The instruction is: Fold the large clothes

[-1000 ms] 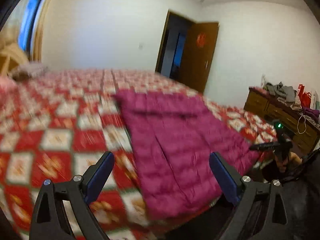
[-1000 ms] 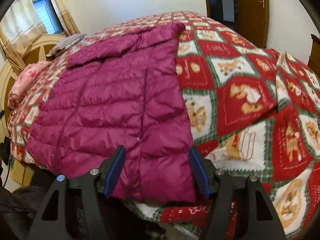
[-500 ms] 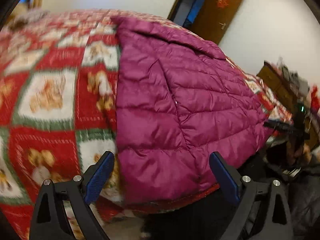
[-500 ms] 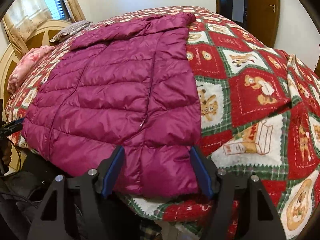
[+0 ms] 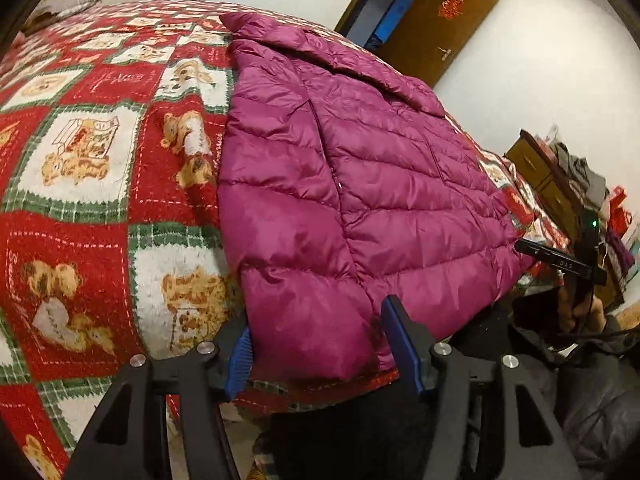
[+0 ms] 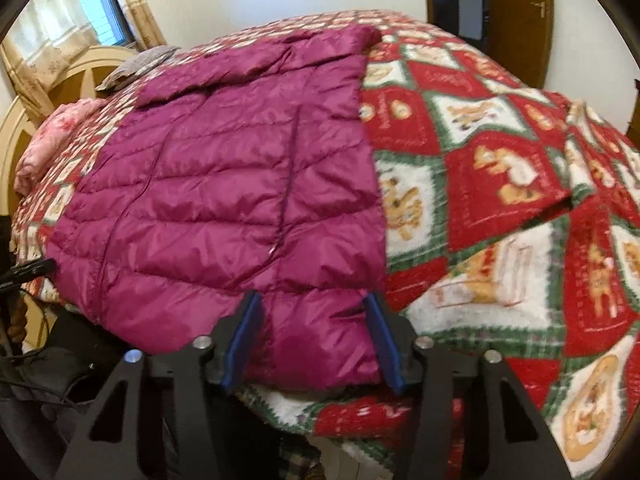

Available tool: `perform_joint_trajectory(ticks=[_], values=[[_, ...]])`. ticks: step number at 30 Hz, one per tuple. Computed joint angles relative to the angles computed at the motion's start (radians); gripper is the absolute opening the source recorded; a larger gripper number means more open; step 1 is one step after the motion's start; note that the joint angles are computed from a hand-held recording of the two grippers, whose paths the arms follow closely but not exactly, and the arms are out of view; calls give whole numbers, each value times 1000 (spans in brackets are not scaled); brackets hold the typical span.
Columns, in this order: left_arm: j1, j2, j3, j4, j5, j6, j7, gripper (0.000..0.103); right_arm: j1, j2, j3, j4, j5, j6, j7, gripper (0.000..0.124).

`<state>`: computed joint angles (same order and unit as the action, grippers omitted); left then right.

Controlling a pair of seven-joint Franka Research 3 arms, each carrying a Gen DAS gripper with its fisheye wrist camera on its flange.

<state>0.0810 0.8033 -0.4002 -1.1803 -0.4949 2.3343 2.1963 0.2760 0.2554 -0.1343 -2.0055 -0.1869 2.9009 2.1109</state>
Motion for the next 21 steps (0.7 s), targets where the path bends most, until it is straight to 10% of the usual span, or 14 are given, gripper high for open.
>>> perform_joint_trajectory(ticks=[4,12,18,21], values=[[6,-5,-2,-11,-6,4,0,62,106,-14,-128,15,-260,-39,236,69],[10,12,-11,14,-15,-26,-1,62,42,60,-18,121,-239,-201,98,74],[-6,-10,5,-13,-7,-14,30,62,-39,89,65,116,2,-178,-79,63],[-12,13,10,15,-6,-6,-23,49,-152,68,168,62,276,-92,-237,30]])
